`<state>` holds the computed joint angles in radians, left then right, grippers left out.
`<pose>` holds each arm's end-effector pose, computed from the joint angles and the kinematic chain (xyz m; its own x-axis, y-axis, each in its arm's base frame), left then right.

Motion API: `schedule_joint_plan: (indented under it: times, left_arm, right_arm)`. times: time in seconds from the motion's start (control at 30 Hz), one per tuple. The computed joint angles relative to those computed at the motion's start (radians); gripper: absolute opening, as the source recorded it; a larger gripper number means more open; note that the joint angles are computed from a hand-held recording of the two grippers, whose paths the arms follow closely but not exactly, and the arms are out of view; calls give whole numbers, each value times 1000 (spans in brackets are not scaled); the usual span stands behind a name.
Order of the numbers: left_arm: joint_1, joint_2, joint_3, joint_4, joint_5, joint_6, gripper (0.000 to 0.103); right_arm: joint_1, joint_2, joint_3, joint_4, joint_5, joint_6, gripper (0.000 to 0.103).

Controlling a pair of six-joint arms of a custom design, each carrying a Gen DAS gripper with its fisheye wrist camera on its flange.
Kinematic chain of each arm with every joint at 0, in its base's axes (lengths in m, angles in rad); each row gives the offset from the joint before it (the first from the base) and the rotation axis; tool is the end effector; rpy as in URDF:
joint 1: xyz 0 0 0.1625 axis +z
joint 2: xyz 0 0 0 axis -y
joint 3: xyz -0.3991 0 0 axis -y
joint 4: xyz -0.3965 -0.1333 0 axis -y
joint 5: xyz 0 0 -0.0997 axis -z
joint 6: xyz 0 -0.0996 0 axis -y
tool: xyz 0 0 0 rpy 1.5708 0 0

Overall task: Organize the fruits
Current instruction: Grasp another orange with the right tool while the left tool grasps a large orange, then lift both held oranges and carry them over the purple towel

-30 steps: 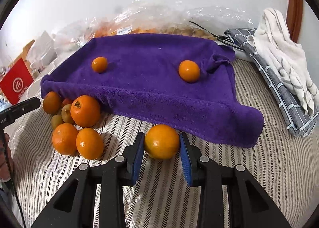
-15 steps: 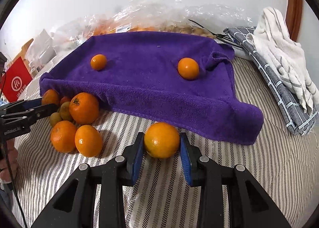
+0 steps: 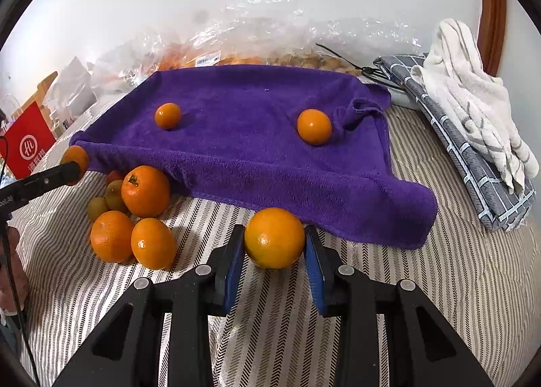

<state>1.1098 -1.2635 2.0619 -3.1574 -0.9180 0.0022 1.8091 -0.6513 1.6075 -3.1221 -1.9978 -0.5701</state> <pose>-0.0595 -0.5554 0.2738 -0.9024 -0.0310 -0.4299 0.3157 0.6316 -0.7081 0.2498 -0.6385 0.0613 -0.6852 -0.4253 0.5913 -0.6715 0.6832 -0.2868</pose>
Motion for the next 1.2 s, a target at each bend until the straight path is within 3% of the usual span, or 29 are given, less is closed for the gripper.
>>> schedule_joint_plan:
  times: [0.37,0.73,1.2]
  left_arm:
    - [-29,14,24,-117,0,114,39]
    - [-19,7,30,-137,-35,103,39]
    - [-31,20,36,-205,8,116,39]
  right_arm:
    - [-2,-7,16,-41,13,-3,34]
    - [-4,-19,45,-100,49,-20,34]
    - [-8,-43,88,-141,107,-16,34]
